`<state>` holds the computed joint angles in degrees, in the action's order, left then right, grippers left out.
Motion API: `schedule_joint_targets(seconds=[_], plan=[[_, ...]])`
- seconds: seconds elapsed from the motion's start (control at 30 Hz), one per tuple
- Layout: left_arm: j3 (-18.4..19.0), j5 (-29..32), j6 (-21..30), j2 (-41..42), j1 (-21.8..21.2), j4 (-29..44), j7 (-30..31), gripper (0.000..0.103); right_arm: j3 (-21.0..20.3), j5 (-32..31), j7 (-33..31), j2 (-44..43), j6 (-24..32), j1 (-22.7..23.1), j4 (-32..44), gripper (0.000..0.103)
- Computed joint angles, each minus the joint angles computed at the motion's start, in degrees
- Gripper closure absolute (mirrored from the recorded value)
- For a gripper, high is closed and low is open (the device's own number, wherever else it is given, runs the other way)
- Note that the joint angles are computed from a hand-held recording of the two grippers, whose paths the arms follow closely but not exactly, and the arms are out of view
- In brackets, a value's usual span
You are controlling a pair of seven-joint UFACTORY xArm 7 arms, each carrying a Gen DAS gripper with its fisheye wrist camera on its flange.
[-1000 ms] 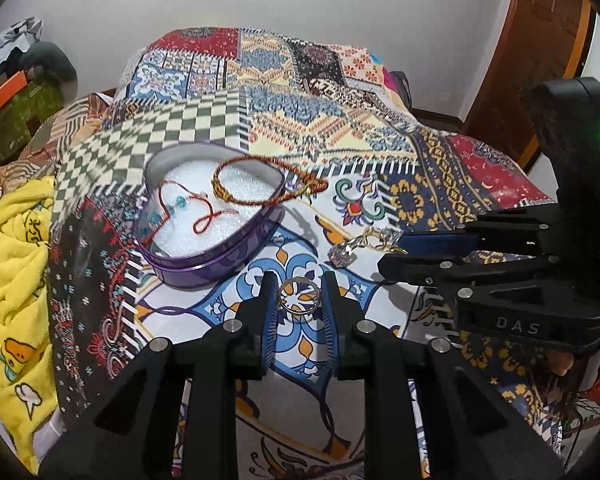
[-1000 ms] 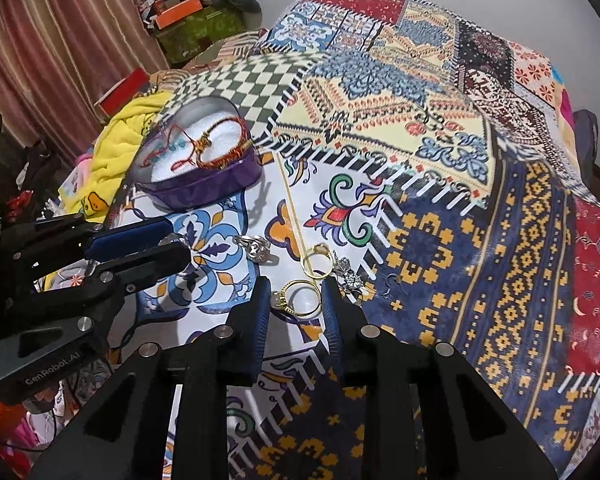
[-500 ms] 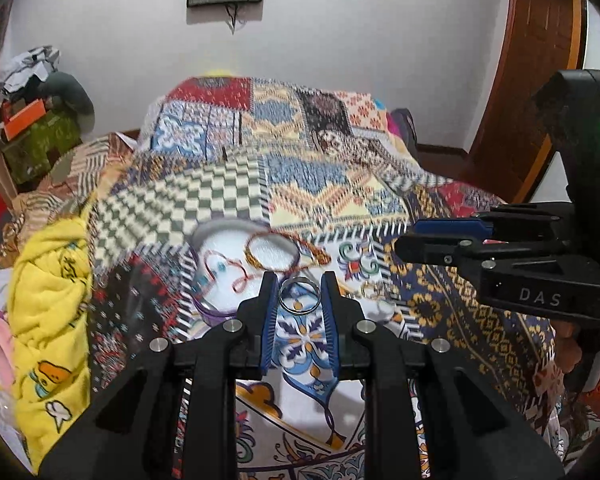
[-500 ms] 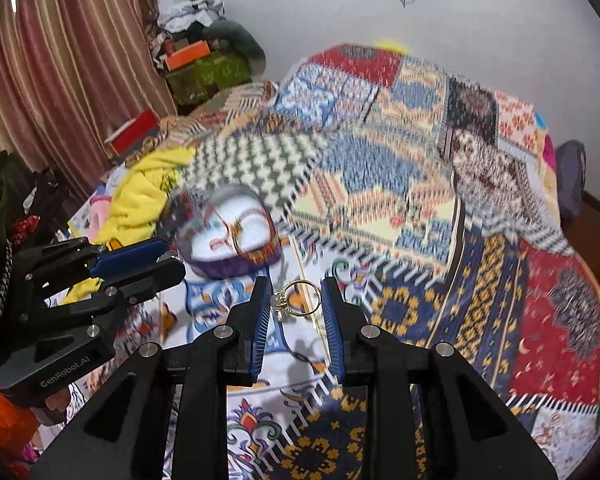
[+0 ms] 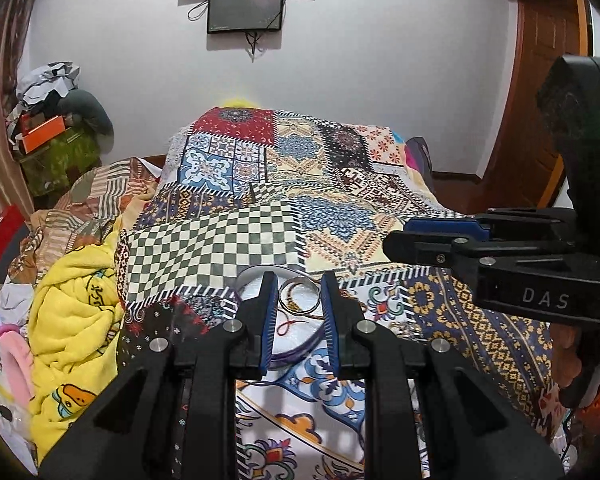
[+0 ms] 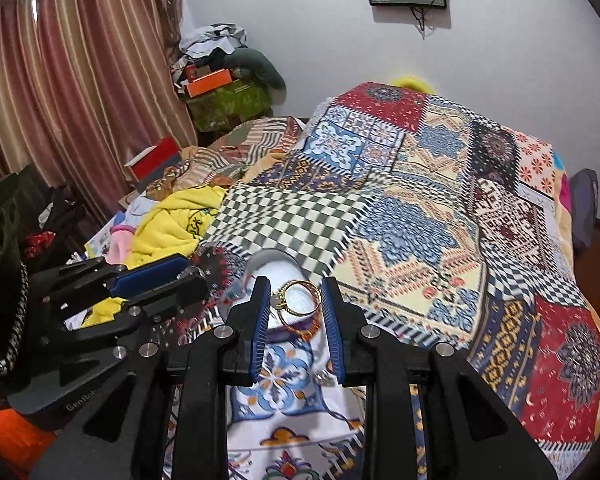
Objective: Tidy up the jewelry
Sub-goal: 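Carry the rings over the tin and open both tools to drop them, then withdraw both tools from the tin toward the remaining jewelry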
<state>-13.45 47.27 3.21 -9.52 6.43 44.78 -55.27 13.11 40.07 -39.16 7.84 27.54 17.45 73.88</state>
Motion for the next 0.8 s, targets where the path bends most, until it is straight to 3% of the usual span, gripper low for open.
schedule_joint_targets(seconds=[0.17, 0.33, 0.67, 0.8], plan=[[1.16, 1.15, -0.4, 2.29, 0.43, 0.57, -0.79, 0.082, 0.69, -1.36, 1.28, 3.21, 0.19, 0.58, 2.67, 0.08], [4.48, 1.06, -0.89, 5.82, -1.77, 1.54, -0.8, 0.082, 1.47, -4.12, 3.88, 7.05, 1.88, 0.62, 5.67, 0.08], [11.02, -11.4, -2.93, 10.55, -8.37, 1.53, 10.51, 0.082, 2.67, -9.16, 7.6, 12.79, 4.74, 0.13, 10.72, 0.08], [12.53, -10.99, -3.09, 11.14, -10.35, 1.99, 11.24, 0.082, 2.91, -9.96, 8.21, 13.94, 5.39, 0.01, 11.99, 0.079]])
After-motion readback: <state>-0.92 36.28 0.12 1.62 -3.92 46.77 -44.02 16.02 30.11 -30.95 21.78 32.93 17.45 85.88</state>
